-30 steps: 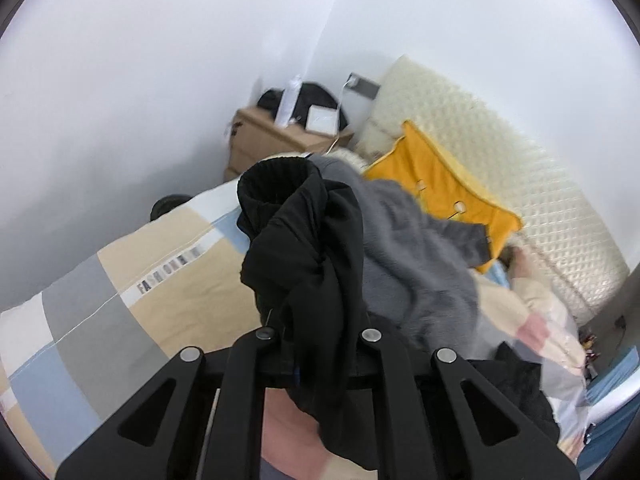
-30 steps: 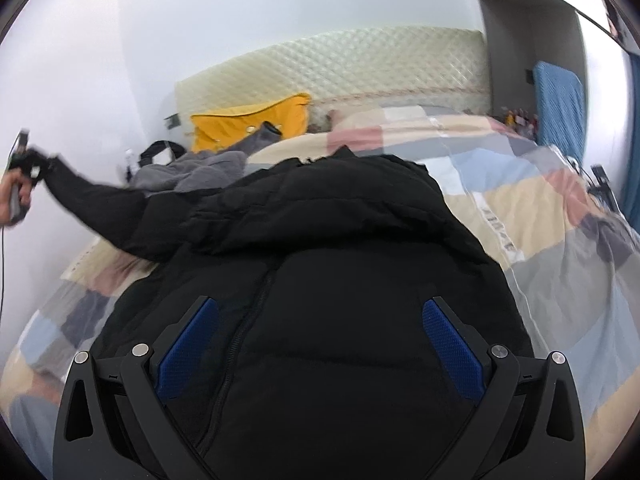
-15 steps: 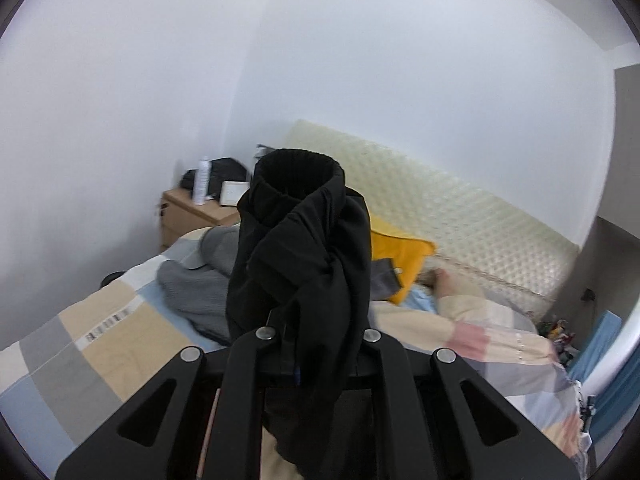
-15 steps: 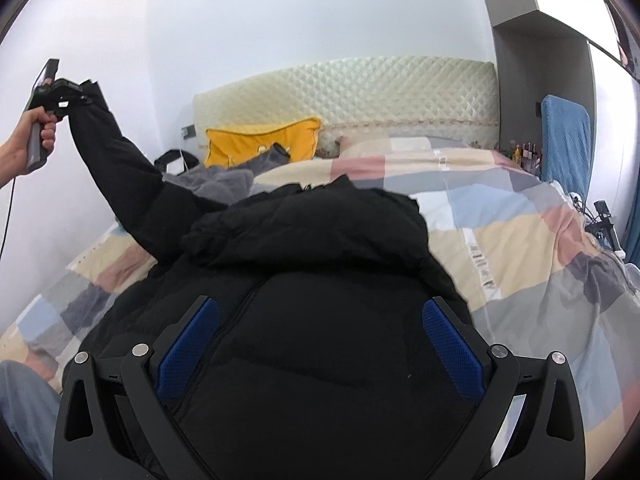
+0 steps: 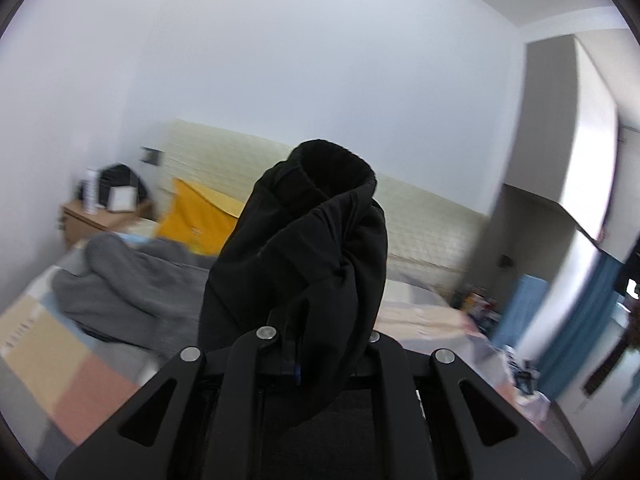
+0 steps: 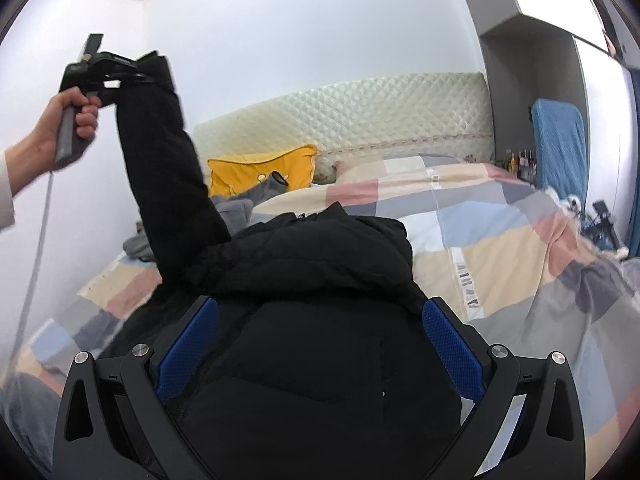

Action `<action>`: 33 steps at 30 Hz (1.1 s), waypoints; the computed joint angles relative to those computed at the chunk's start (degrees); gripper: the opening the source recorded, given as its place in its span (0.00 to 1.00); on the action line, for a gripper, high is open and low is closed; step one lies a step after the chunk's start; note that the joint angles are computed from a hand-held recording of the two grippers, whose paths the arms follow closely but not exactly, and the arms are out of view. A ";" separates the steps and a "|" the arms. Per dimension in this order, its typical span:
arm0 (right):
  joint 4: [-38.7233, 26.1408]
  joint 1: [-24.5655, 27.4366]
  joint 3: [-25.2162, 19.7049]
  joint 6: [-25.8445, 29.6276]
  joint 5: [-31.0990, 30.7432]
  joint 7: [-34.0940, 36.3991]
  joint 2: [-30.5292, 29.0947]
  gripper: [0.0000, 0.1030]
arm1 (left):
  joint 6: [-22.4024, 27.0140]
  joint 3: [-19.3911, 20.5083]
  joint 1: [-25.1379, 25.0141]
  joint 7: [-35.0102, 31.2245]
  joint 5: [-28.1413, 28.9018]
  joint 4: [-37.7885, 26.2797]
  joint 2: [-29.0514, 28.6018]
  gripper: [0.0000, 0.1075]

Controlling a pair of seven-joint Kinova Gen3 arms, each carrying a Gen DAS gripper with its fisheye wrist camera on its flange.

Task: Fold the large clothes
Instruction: 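Lift the sleeve with the left tool and fold it across the jacket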

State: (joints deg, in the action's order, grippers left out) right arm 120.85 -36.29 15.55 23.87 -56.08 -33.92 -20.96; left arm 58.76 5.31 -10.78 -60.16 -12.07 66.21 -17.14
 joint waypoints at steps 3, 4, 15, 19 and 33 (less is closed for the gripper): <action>-0.22 -1.50 4.53 3.28 -2.72 2.87 -0.55 1.00 | -1.85 2.24 1.75 1.08 1.29 0.89 1.67 0.09; 0.04 -2.31 6.75 4.44 -4.87 4.90 -1.04 1.00 | -2.06 3.19 2.12 1.70 0.98 0.73 2.37 0.09; 0.35 6.57 4.60 7.11 -9.47 9.74 0.45 1.00 | -1.97 10.51 14.53 7.26 -7.96 0.87 16.87 0.10; 0.72 8.80 5.25 8.38 -12.77 12.59 2.35 1.00 | -2.05 10.18 19.65 10.70 -11.15 0.85 21.82 0.10; 0.29 17.91 3.62 15.93 -19.53 16.52 9.04 1.00 | 2.76 0.76 33.43 15.26 -12.81 1.11 35.89 0.10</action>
State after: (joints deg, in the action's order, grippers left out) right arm 121.14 -18.38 19.17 39.81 -75.60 -17.40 -11.92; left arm 61.52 6.07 22.64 -44.90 -24.89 67.33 18.75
